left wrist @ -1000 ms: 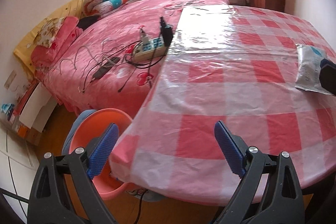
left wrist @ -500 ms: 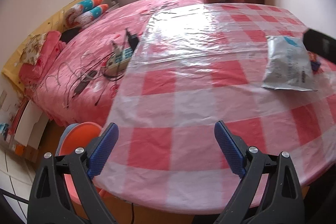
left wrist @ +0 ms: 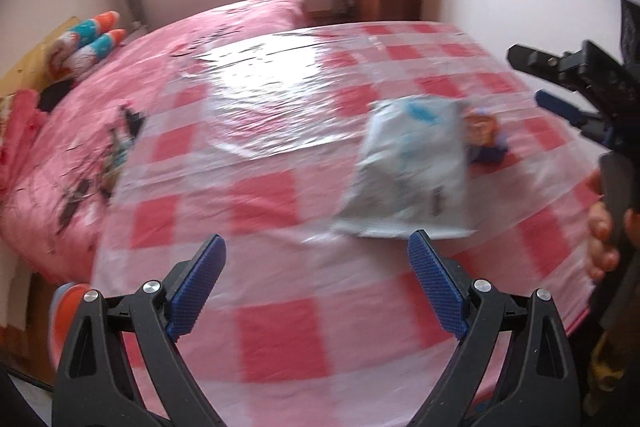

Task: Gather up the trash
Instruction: 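Lower the left tool onto the grey feather-print wipes pack and close it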

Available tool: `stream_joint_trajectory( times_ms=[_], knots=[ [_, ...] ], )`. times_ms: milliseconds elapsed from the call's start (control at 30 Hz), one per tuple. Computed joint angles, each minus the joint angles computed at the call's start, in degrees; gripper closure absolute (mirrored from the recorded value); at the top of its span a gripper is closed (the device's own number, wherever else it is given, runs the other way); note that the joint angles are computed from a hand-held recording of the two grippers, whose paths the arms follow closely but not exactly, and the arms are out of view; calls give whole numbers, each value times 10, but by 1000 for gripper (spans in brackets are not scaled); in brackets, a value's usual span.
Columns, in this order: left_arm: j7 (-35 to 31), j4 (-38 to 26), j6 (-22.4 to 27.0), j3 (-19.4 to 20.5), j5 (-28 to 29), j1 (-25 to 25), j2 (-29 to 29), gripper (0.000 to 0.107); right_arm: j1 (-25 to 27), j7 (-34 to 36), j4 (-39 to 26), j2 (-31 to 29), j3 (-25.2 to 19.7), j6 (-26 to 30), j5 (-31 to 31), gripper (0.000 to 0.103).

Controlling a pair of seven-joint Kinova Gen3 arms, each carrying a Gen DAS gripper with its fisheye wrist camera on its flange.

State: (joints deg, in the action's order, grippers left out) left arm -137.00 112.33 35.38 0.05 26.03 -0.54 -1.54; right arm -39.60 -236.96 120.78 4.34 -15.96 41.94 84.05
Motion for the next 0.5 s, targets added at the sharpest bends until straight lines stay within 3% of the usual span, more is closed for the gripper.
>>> stream_joint_trajectory(
  times_ms=[167,300,500],
  knots=[
    [-32,-28,29,18,45,13,33,15,24,-56,37,-24,9,-33,31,5],
    [-6,-55,33,37,22,22,65,15,49,-91,59,-35,15,-86,68,5],
    [19,-108,77,56,5,16,121,15,76,-100,63,-35,21,-148,93,5]
  ],
)
